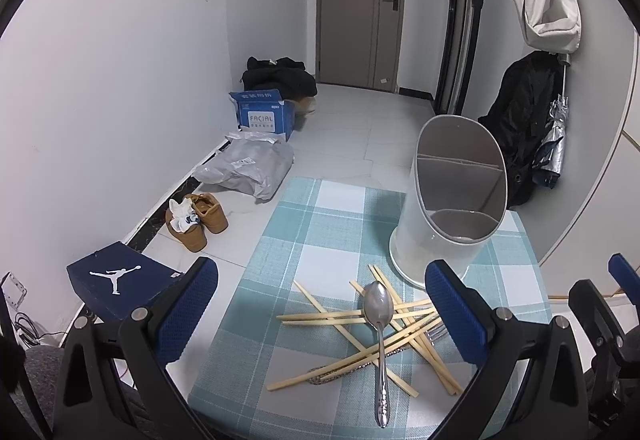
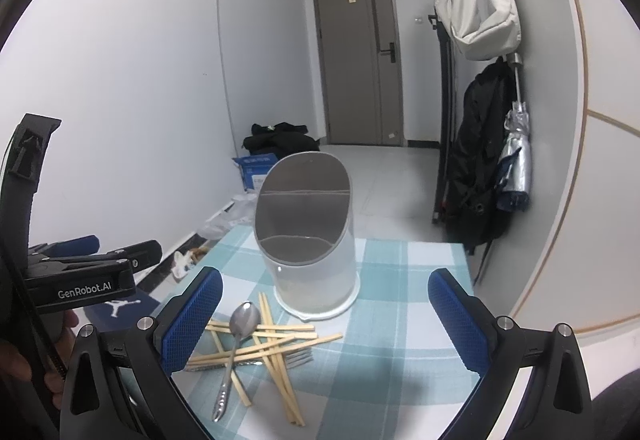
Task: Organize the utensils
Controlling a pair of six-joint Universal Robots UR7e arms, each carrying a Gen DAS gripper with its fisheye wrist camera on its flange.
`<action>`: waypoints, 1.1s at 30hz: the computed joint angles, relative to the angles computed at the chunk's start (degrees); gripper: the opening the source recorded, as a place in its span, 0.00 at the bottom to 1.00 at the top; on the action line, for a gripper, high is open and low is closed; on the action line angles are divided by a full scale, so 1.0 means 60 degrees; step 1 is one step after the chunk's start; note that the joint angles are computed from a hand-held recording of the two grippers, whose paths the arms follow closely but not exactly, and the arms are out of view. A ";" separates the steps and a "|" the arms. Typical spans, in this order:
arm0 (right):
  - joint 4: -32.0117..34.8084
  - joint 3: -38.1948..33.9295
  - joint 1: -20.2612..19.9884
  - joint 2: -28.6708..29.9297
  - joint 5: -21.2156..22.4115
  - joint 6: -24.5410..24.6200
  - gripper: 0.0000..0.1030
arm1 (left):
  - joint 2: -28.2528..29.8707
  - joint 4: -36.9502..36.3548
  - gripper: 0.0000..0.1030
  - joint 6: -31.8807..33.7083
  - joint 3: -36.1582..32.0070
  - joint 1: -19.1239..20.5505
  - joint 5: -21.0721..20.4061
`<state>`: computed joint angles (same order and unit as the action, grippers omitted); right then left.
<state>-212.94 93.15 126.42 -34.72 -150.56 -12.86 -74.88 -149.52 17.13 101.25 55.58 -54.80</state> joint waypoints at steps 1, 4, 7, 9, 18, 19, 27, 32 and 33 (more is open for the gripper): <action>-0.0032 -0.0008 0.0004 0.0003 -0.0031 -0.0036 1.00 | -0.0011 -0.0017 0.99 0.0021 0.0009 -0.0001 -0.0002; -0.0044 -0.0043 0.0002 0.0008 -0.0095 -0.0055 1.00 | 0.0007 -0.0067 0.99 0.0059 0.0010 -0.0008 0.0031; 0.0032 -0.0041 -0.0008 0.0010 -0.0140 0.0018 1.00 | 0.0008 0.0008 0.99 -0.0024 -0.0001 -0.0006 0.0060; 0.0116 -0.0014 -0.0014 -0.0010 -0.0138 0.0083 1.00 | 0.0006 0.0087 0.99 -0.0066 -0.0029 -0.0004 0.0039; 0.0345 0.0076 -0.0041 -0.0069 -0.0151 0.0350 1.00 | -0.0031 -0.0002 0.99 0.0159 0.0096 -0.0069 0.0074; 0.0376 0.0105 -0.0046 -0.0090 -0.0143 0.0411 1.00 | -0.0025 0.0006 0.99 0.0149 0.0099 -0.0071 0.0069; 0.0532 0.0150 -0.0072 -0.0143 -0.0190 0.0618 1.00 | -0.0027 0.0188 0.99 0.0019 0.0079 -0.0048 0.0056; 0.0518 0.0133 -0.0075 -0.0124 -0.0217 0.0603 1.00 | -0.0016 0.0164 0.99 0.0018 0.0102 -0.0052 0.0115; 0.0532 0.0156 -0.0083 -0.0139 -0.0192 0.0671 1.00 | -0.0014 0.0174 0.99 0.0003 0.0101 -0.0053 0.0119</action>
